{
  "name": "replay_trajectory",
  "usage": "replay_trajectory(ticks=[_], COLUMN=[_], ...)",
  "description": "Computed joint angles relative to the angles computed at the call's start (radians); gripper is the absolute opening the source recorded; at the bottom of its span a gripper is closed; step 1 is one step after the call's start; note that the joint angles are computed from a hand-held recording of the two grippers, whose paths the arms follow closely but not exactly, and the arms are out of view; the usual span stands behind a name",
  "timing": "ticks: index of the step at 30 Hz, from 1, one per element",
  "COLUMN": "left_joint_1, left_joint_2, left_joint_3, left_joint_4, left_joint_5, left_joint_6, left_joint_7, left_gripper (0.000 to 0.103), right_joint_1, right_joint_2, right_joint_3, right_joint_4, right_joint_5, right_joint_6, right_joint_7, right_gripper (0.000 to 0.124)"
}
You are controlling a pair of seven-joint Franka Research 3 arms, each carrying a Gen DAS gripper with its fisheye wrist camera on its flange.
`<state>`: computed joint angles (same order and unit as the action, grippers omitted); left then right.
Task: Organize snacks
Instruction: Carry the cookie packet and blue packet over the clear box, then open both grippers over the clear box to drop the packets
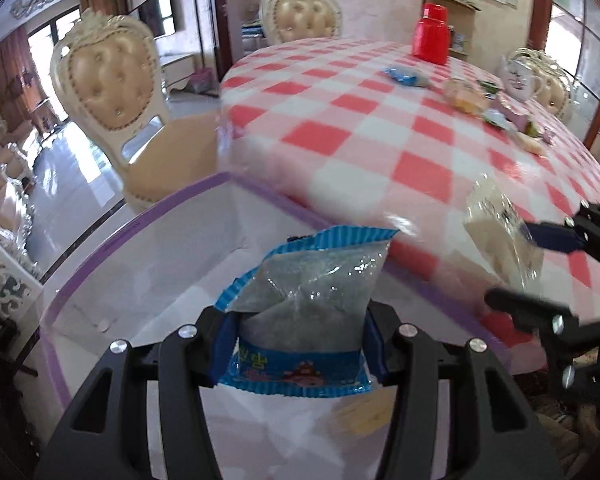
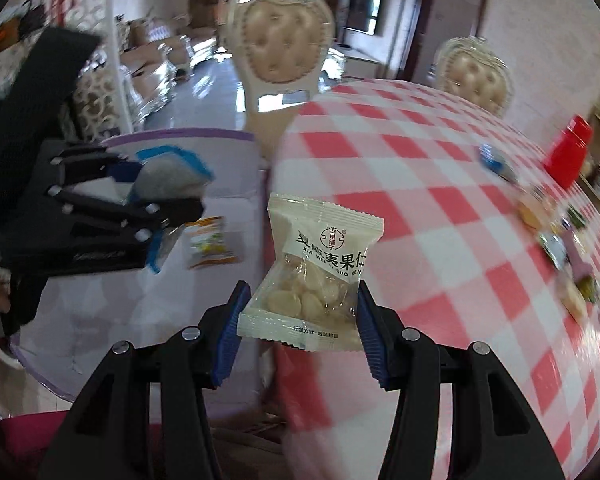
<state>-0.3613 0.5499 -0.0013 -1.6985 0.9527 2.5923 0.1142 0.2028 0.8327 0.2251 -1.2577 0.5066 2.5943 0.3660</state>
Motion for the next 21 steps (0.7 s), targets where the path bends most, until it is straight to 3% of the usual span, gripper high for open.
replay_trajectory(ticks=[8,13,14,15,16,17,21], left_joint_1=[0.022,0.058,0.057,0.048,0.031,0.015,0.005], left_joint_2=[-0.027,-0.037,-0.039,-0.046,-0.055,-0.066,-0.073], left_joint_3=[-0.013,-0.044,-0.042,-0.03,-0.014,0.0,-0.006], left_joint_4=[-0.041,-0.06,-0.063,-0.069,-0.074,-0.078,-0.061], left_joint_5=[-0.032,-0.105,-0.111,-0.1,-0.076,-0.047,0.008], left_joint_6=[-0.028,-0.041,-0.045,-0.05,-0.064,-0.085,-0.137], left_joint_7=[0.04,0.136,0.139,0.118,0.079,0.033,-0.01], left_gripper=[0.053,0.053,0.057,0.074,0.083,0.088,0.095], right_joint_1=[0.007,0.01,0.005,0.002,0.001,-0.001,-0.009], right_joint_2=[-0.042,-0.038,-0.039,-0.042,-0.045,-0.046,-0.046], right_joint_3=[0.025,0.021,0.026,0.029,0.03,0.032,0.031], right_joint_4=[-0.07,-0.059,-0.059,-0.066,-0.071,-0.072,-0.065], right_joint_5=[0.014,0.024,0.033,0.043,0.053,0.062,0.09], right_joint_6=[-0.026,-0.07,-0.077,-0.07,-0.06,-0.055,-0.055], right_joint_7=[-0.062,-0.069,-0.077,-0.085,-0.088,-0.09,-0.079], right_gripper=[0.051,0.054,0.056,0.063,0.069,0.077,0.077])
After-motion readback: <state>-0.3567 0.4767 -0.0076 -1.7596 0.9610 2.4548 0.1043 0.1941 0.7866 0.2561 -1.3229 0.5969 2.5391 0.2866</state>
